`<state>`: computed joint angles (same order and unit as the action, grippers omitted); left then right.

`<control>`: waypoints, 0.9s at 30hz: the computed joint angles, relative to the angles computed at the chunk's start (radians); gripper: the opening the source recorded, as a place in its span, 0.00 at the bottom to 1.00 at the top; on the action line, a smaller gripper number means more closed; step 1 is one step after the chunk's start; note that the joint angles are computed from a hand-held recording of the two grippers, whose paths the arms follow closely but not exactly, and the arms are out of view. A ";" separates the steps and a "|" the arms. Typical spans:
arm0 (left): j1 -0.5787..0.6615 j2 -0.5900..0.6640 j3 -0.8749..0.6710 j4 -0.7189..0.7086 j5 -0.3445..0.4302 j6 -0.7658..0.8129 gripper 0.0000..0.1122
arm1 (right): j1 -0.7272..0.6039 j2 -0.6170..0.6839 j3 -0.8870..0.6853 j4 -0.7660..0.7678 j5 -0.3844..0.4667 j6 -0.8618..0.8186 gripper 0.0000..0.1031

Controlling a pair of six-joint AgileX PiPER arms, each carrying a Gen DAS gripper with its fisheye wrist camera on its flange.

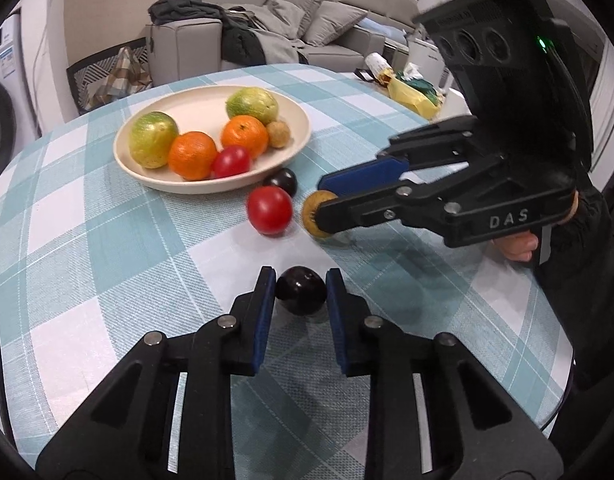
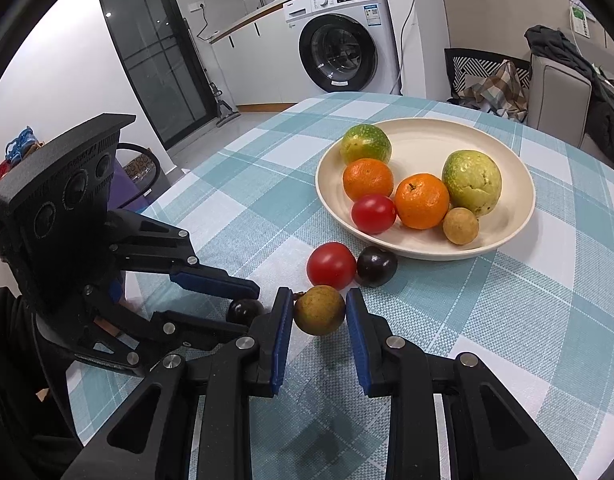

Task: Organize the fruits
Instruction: 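Carry the plum and brown fruit onto the cream plate and open both grippers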

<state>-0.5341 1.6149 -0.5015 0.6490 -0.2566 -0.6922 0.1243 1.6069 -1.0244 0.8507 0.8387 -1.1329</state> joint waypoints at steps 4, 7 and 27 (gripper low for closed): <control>0.040 -0.034 0.031 -0.066 -0.058 0.050 0.20 | -0.008 -0.008 0.010 0.036 -0.009 -0.024 0.27; 0.052 -0.057 0.050 -0.149 -0.078 0.115 0.20 | -0.017 -0.018 0.019 0.071 -0.016 -0.046 0.27; 0.085 -0.038 -0.024 -0.643 -0.085 0.442 0.20 | -0.064 -0.056 0.056 0.285 -0.155 -0.098 0.27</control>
<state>-0.4489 1.5766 -0.5254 0.0060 -0.3418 -0.2502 0.0598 1.5512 -0.9680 1.1355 0.6834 -1.2308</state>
